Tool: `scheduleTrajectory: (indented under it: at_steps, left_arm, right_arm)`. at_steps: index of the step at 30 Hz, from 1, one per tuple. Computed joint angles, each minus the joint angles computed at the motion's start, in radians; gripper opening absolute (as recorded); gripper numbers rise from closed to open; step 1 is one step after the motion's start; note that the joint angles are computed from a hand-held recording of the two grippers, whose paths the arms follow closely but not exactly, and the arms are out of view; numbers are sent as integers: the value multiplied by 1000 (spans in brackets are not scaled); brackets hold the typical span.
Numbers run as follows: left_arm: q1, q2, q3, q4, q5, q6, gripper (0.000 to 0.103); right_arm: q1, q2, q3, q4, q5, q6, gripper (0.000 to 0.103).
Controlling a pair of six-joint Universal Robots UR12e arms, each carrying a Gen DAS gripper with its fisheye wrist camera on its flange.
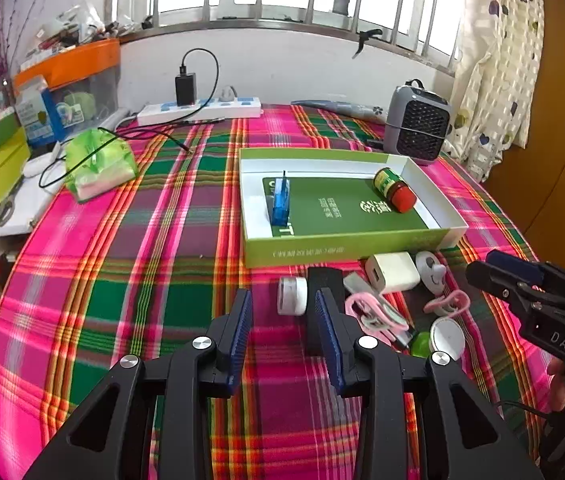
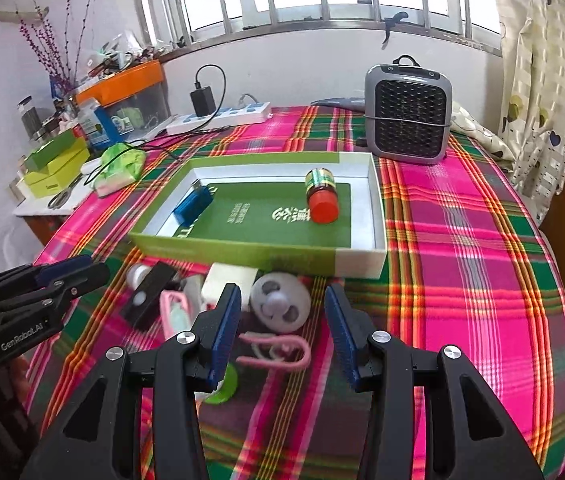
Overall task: Organize rigid objects
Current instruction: 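Withdraw both tools from the tray toward the remaining objects, then grasp the black remote with the left tool while the right tool grasps the white-green fan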
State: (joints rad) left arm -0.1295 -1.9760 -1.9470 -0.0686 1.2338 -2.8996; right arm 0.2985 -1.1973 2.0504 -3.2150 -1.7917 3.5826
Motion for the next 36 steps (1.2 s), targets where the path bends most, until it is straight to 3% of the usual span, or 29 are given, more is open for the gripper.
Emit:
scheduleTrajectory:
  at_steps: [13,22,36]
  left_arm:
    - [21,14,-43,-16,-57,19,32]
    - [25,9,-42,-42,-73,33,32]
    - [18,-1,-23,-88,-89,55,32]
  right_arm:
    - [27,12,29,-92,57,-24,45]
    - [38,31,5,-39,79,-62,46]
    - [53,42,-21,40,28,-113,46]
